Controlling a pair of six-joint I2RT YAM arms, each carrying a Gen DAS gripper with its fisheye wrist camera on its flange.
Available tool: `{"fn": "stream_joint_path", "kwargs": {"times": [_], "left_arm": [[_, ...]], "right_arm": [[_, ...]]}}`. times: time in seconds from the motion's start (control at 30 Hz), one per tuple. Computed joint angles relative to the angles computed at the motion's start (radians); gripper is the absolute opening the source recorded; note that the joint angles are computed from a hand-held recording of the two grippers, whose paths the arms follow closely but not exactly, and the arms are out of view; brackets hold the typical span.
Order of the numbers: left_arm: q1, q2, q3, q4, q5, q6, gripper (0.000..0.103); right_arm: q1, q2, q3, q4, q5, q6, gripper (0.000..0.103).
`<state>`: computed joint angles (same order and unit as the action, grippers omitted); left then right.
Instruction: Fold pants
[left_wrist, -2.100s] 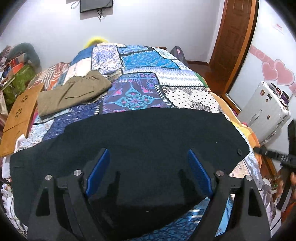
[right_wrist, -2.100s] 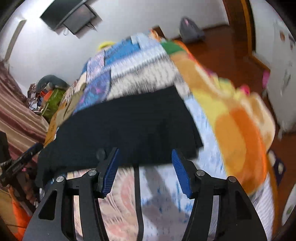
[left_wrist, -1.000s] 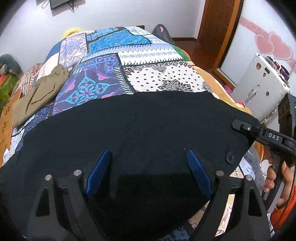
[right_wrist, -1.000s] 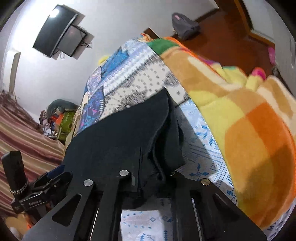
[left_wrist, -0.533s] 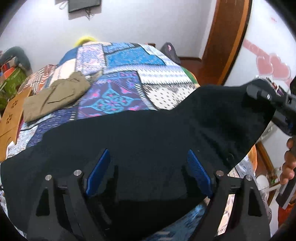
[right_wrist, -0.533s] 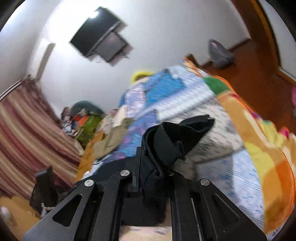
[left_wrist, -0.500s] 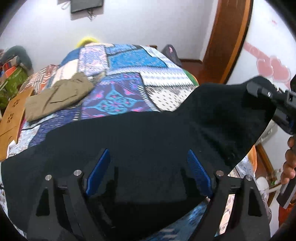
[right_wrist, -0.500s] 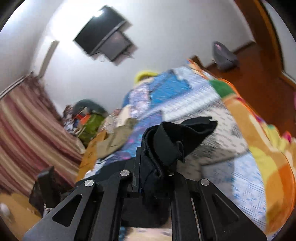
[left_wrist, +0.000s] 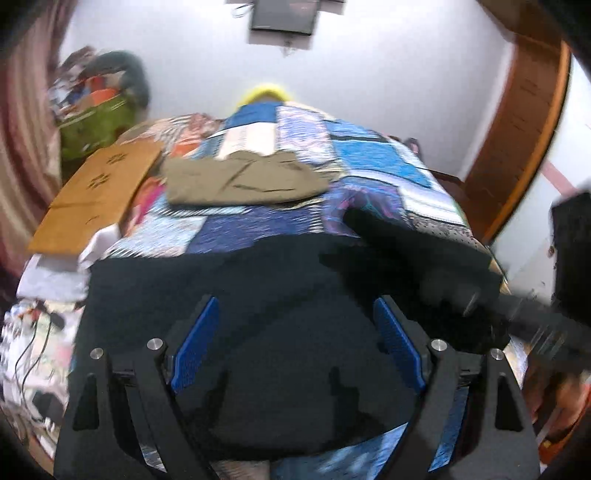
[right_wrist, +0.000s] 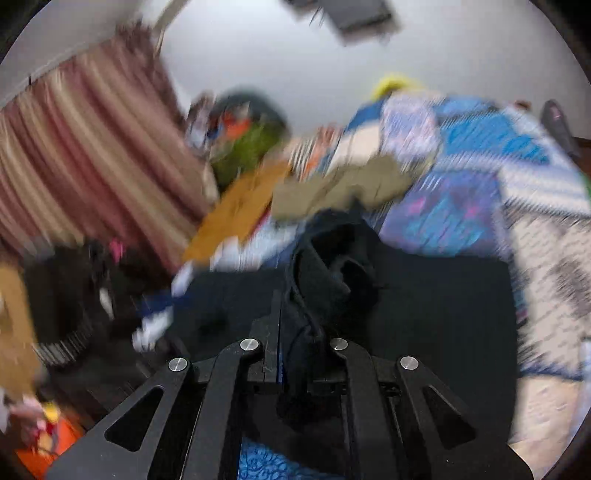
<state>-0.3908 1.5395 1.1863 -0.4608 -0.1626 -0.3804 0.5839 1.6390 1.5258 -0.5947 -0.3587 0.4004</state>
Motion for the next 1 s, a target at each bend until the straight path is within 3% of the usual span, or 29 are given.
{"fn": "stream_joint_path", "kwargs": {"times": [0.17,0.23,0.3,0.4,0.5,0.6,0.7,0.9,1.0], "left_arm": [[0.053,-0.044,-0.072,-0.003,0.028,-0.020,0.086],[0.048,-0.033,-0.071,0.000,0.028,-0.026,0.086],[0.033,-0.017,-0.055,0.000,0.024,-0.031,0.086],[0.015,0.009,-0.024,0.013,0.019,-0.028,0.086],[-0.015,0.047,0.026,0.006,0.009,-0.025,0.086],[-0.045,0.099,0.078,-0.008,0.006,-0.024,0.086],[-0.079,0.174,0.129,-0.027,-0.004,-0.027,0.086],[-0.119,0.302,0.157,-0.075,-0.055,-0.005,0.086],[-0.097,0.258,0.058,-0.002,-0.018,-0.017,0.089]], "right_arm": [[0.080,0.085,-0.026,-0.049,0.039,-0.048,0.015],[0.055,0.082,-0.010,-0.068,0.000,-0.058,0.028],[0.029,0.071,0.012,-0.107,-0.053,-0.056,0.036],[0.016,0.051,0.048,-0.160,-0.036,-0.090,0.043],[-0.023,0.006,0.041,-0.168,-0.024,-0.133,0.044],[-0.033,-0.051,0.011,-0.150,0.113,-0.219,0.044],[-0.073,-0.065,-0.009,-0.161,0.186,-0.291,0.044],[-0.157,-0.049,-0.122,-0.180,0.158,-0.338,0.045],[-0.154,-0.121,-0.203,-0.131,0.164,-0.349,0.045]]}}
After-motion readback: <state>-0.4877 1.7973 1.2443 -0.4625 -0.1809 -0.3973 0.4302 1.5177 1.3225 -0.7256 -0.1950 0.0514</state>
